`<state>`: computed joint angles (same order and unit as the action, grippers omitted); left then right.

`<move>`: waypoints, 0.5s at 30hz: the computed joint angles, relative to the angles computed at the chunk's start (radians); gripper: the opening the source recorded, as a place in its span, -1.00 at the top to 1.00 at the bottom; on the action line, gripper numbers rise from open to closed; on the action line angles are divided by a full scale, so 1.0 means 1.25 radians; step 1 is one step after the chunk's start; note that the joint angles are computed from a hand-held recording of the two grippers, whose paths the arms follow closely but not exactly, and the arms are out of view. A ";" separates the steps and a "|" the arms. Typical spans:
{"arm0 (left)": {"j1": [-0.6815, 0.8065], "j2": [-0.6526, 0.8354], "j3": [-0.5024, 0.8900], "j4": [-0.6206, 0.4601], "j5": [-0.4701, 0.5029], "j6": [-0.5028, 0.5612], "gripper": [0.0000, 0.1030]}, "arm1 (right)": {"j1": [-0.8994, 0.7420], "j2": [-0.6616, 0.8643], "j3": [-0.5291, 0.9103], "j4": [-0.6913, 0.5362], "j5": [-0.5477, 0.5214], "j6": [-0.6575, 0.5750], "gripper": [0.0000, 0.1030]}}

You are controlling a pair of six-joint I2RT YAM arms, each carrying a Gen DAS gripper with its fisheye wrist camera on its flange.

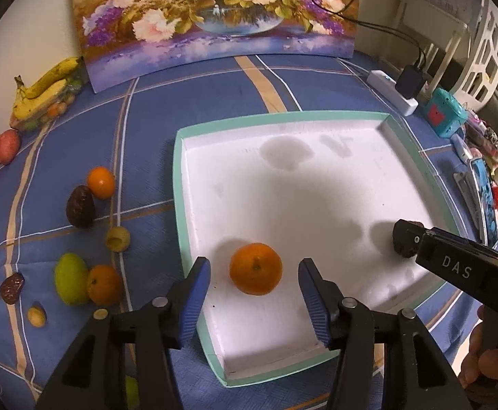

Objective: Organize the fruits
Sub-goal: 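Open the left tool to drop the orange while the right tool releases the date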

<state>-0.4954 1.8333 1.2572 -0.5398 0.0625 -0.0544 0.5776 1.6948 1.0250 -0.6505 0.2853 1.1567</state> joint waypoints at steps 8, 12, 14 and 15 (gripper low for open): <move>0.046 -0.014 0.017 -0.016 0.014 -0.044 -0.12 | 0.014 -0.012 0.014 -0.014 0.040 -0.005 -0.09; 0.088 0.000 0.032 -0.044 0.022 -0.095 -0.12 | 0.020 -0.010 0.021 -0.014 0.047 -0.014 -0.09; 0.113 0.012 0.043 -0.062 0.023 -0.120 -0.12 | 0.023 -0.005 0.027 -0.013 0.048 -0.020 -0.09; 0.123 0.018 0.047 -0.069 0.022 -0.131 -0.12 | 0.025 -0.004 0.028 -0.012 0.049 -0.020 -0.09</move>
